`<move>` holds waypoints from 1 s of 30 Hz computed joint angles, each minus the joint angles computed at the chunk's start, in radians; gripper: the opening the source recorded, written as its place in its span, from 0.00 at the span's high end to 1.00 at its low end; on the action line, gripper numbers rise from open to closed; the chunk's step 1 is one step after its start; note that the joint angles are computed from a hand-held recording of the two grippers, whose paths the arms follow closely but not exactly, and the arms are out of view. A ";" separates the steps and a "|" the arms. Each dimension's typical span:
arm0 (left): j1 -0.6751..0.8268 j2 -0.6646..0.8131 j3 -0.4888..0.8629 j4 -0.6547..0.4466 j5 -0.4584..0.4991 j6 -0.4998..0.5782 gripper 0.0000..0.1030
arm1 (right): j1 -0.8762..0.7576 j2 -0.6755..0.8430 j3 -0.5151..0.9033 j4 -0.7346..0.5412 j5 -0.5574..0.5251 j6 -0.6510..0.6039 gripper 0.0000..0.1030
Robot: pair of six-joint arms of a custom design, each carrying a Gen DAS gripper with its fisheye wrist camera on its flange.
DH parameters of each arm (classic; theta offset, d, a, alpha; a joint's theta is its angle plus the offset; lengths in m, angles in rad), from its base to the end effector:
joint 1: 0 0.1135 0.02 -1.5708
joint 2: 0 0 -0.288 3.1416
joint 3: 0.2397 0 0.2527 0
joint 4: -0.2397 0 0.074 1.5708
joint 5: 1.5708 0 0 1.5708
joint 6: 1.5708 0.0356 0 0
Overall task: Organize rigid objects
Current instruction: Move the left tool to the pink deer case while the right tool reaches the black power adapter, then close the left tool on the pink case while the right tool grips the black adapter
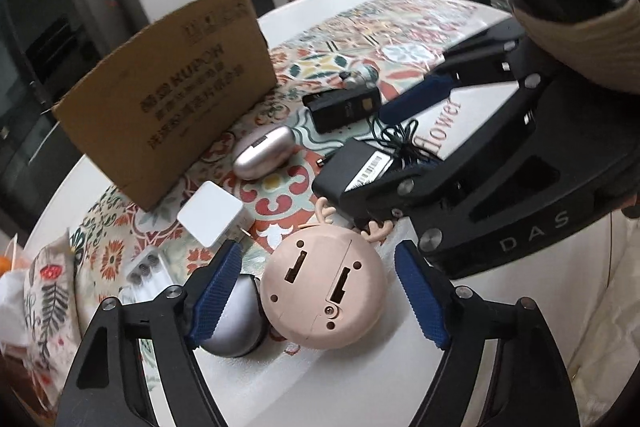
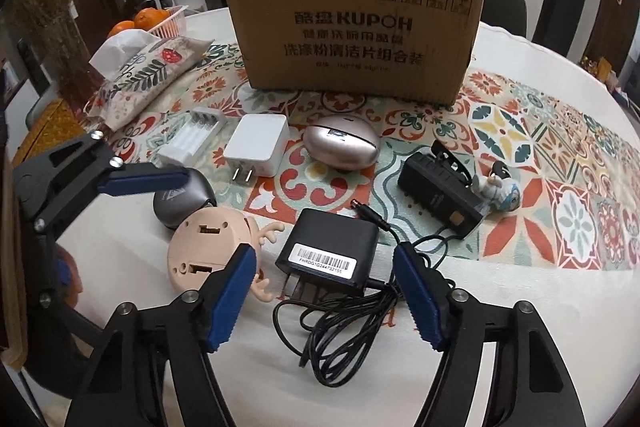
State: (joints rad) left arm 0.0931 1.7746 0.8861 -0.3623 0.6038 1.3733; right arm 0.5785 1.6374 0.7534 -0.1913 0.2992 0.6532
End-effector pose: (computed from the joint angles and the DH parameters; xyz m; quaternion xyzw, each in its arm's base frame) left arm 0.3127 0.0089 0.1448 0.6010 0.7277 -0.1163 0.3095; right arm 0.2507 0.1512 0.1541 0.0723 0.9566 0.0221 0.2814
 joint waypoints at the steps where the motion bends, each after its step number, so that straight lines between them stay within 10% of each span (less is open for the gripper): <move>1: -0.004 0.012 0.012 -0.011 -0.008 0.013 0.23 | 0.002 0.005 0.004 -0.004 0.010 0.004 0.31; 30: -0.056 0.157 0.130 -0.110 -0.064 0.043 0.31 | -0.063 0.140 0.050 0.023 -0.043 -0.057 0.38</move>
State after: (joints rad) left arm 0.0375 1.9320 1.0165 -0.4718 0.5402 1.4161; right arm 0.5151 1.7775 0.8031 -0.1682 0.2561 0.5957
